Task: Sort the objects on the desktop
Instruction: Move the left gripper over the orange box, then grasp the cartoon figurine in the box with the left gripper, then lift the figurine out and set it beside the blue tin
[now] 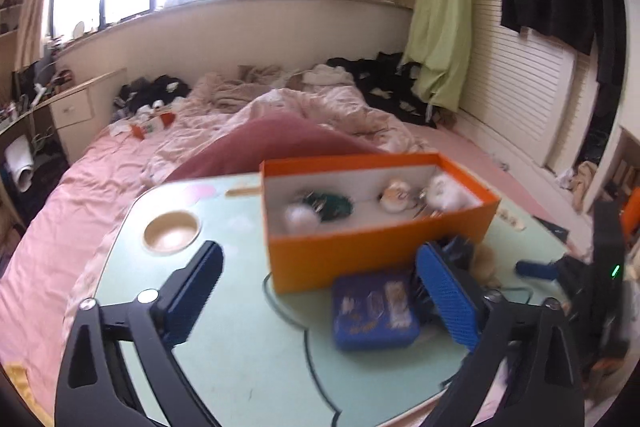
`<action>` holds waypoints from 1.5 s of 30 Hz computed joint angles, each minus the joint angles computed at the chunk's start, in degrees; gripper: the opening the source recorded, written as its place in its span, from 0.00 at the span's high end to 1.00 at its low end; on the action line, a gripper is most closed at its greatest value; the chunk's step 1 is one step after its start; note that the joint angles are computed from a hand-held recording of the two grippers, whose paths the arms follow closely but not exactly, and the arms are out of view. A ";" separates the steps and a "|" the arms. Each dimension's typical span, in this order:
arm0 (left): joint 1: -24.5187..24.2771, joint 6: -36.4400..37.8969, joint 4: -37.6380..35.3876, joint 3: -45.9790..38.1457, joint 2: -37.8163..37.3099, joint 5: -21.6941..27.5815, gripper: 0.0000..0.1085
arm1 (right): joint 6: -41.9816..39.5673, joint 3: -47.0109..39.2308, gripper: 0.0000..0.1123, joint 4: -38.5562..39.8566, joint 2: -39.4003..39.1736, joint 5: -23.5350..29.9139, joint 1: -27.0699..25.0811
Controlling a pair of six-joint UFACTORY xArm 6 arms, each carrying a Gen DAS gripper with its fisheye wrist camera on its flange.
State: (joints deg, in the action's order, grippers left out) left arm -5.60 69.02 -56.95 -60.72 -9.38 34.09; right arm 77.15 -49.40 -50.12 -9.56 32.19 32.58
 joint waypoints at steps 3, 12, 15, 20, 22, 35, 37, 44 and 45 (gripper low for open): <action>-0.46 -9.22 9.00 -9.31 5.50 9.17 0.33 | 0.00 0.06 0.08 -0.02 -0.04 -0.02 -0.02; -9.47 -36.23 34.62 -43.39 32.34 27.04 0.53 | 0.05 0.15 0.08 -0.07 -0.10 -0.03 0.00; -12.77 -41.45 42.04 -47.33 36.43 26.07 0.53 | 0.14 0.11 0.08 -0.11 -0.07 0.01 0.06; -15.16 -45.41 45.77 -55.27 41.85 29.98 0.46 | 0.17 0.13 0.08 -0.13 -0.08 0.01 0.07; -15.82 -45.55 46.53 -57.06 43.04 31.46 0.46 | 0.17 0.13 0.08 -0.13 -0.08 0.01 0.07; -14.26 -39.78 40.52 -52.87 40.50 29.95 0.67 | 0.52 -0.17 0.08 -0.49 0.22 0.14 0.28; -12.88 -37.09 36.28 -49.59 37.38 28.90 0.67 | 0.48 -0.13 0.08 -0.45 0.20 0.10 0.25; -7.44 -22.34 22.68 -30.40 20.97 24.44 0.67 | 0.48 0.01 0.08 -0.52 0.09 0.01 0.15; -6.66 -20.98 21.88 -28.52 19.68 24.65 0.67 | 0.49 -0.04 0.08 -0.54 0.15 0.01 0.14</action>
